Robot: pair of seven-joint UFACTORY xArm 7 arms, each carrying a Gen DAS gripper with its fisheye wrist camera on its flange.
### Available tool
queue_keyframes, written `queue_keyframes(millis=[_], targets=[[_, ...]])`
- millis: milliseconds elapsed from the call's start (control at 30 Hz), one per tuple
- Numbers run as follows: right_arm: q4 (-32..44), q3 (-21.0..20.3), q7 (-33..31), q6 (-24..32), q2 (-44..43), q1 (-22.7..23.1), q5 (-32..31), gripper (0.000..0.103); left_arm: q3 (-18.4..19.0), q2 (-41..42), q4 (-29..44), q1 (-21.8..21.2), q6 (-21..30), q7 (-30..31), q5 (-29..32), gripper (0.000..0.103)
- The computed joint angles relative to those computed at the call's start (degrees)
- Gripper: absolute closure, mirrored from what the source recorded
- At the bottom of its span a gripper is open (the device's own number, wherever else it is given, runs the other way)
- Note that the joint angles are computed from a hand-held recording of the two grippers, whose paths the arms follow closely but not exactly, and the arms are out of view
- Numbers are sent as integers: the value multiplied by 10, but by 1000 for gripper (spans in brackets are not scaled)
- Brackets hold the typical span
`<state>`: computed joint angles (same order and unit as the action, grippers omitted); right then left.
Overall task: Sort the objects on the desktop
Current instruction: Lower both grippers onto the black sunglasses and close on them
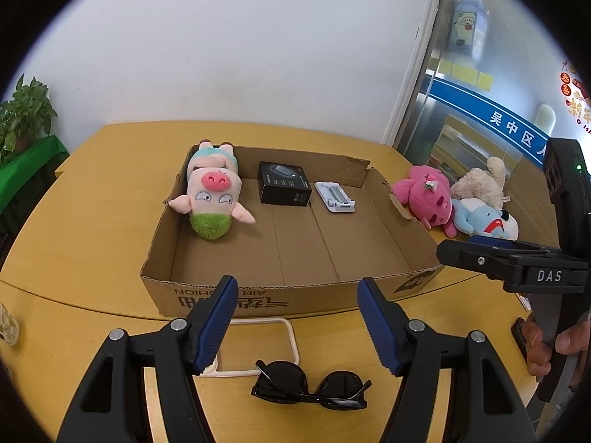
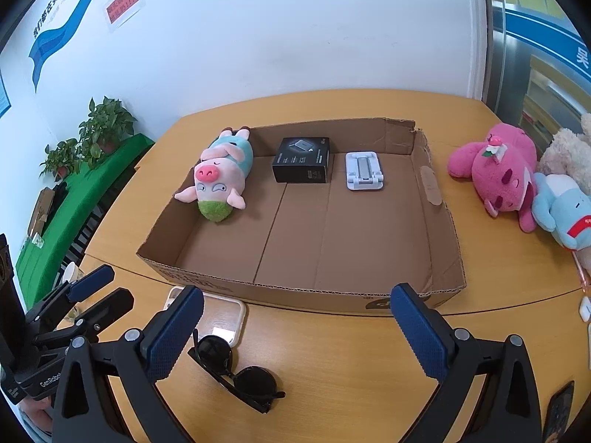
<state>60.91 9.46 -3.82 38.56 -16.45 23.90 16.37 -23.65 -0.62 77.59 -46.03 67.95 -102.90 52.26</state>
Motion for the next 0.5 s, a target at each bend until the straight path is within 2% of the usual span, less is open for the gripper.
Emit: queue_keyframes(millis=[200, 333, 500], targets=[[-1, 2, -17, 4, 1, 6, -7, 1, 1, -2, -13, -1, -3, 1, -12, 36], [-20, 17, -17, -3, -1, 1, -48, 1, 0, -10, -40, 2, -24, -11, -26, 36], [-67, 3, -54, 2, -1, 18, -12, 1, -3, -21, -87, 9, -65, -42, -55, 36]])
